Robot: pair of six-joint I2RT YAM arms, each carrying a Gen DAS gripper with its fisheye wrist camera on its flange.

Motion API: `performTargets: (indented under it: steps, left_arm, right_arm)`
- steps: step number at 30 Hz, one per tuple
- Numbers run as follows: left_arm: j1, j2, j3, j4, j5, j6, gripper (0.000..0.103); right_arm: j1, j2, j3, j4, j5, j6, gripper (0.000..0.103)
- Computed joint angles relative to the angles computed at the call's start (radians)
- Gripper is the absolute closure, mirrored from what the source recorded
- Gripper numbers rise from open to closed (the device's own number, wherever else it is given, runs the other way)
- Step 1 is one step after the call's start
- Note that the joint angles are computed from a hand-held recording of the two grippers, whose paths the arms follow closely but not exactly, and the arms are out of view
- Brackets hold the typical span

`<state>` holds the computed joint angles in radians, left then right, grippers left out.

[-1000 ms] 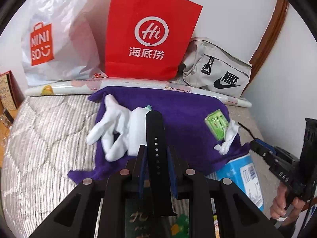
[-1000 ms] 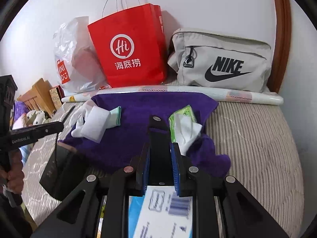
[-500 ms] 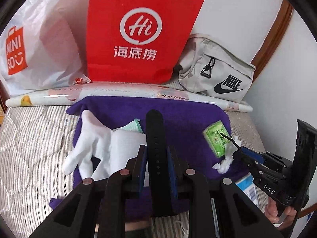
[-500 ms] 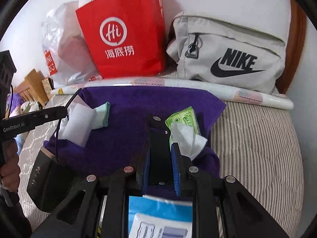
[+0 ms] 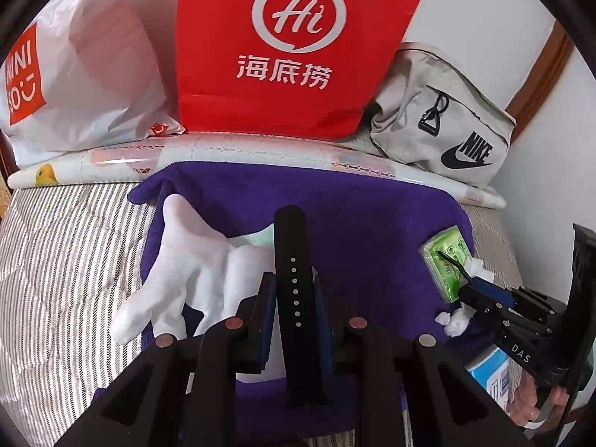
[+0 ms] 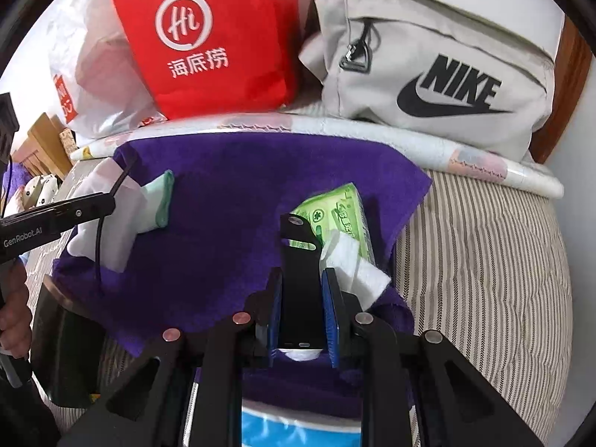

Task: Organize soft objects
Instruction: 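Open the left tool to drop the band while the right tool releases its strap, then move both tools back toward the yellow pouch beside the book box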

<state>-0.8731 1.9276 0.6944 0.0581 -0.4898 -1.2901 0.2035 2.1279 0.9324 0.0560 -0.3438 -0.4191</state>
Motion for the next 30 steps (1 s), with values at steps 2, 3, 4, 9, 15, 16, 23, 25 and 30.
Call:
performTargets:
  steps: [2, 3, 4, 9, 15, 16, 23, 25, 30]
  left_arm:
    - [0.004, -0.003, -0.009, 0.011, 0.008, 0.004, 0.082]
    - [0.006, -0.002, -0.009, 0.009, 0.01, 0.006, 0.082]
    - [0.007, -0.002, -0.01, 0.006, 0.011, 0.003, 0.082]
    - [0.006, -0.01, -0.027, 0.016, 0.015, -0.011, 0.082]
    - [0.011, -0.035, -0.073, 0.083, 0.04, -0.013, 0.076]
    - [0.008, -0.038, -0.071, 0.073, 0.039, -0.017, 0.076]
    - [-0.04, -0.077, -0.07, -0.001, 0.028, -0.069, 0.076]
    - [-0.073, -0.1, -0.069, -0.04, 0.012, -0.101, 0.076]
    - [-0.175, -0.15, -0.05, -0.168, -0.037, -0.205, 0.067]
  right_arm:
    - [0.0, 0.002, 0.003, -0.003, 0.0, -0.002, 0.082]
    - [0.001, 0.002, 0.004, -0.005, 0.002, -0.003, 0.082]
    - [0.004, 0.003, 0.005, -0.008, 0.006, -0.005, 0.082]
    - [0.006, 0.003, 0.005, -0.009, -0.01, -0.006, 0.081]
    - [0.011, -0.006, -0.009, -0.008, -0.026, -0.019, 0.064]
    - [0.011, -0.016, -0.02, 0.002, -0.027, -0.019, 0.063]
    - [-0.018, -0.109, -0.093, 0.014, -0.076, -0.013, 0.06]
    - [-0.031, -0.146, -0.123, 0.017, -0.093, -0.011, 0.056]
    - [-0.07, -0.27, -0.239, 0.016, -0.149, -0.034, 0.055]
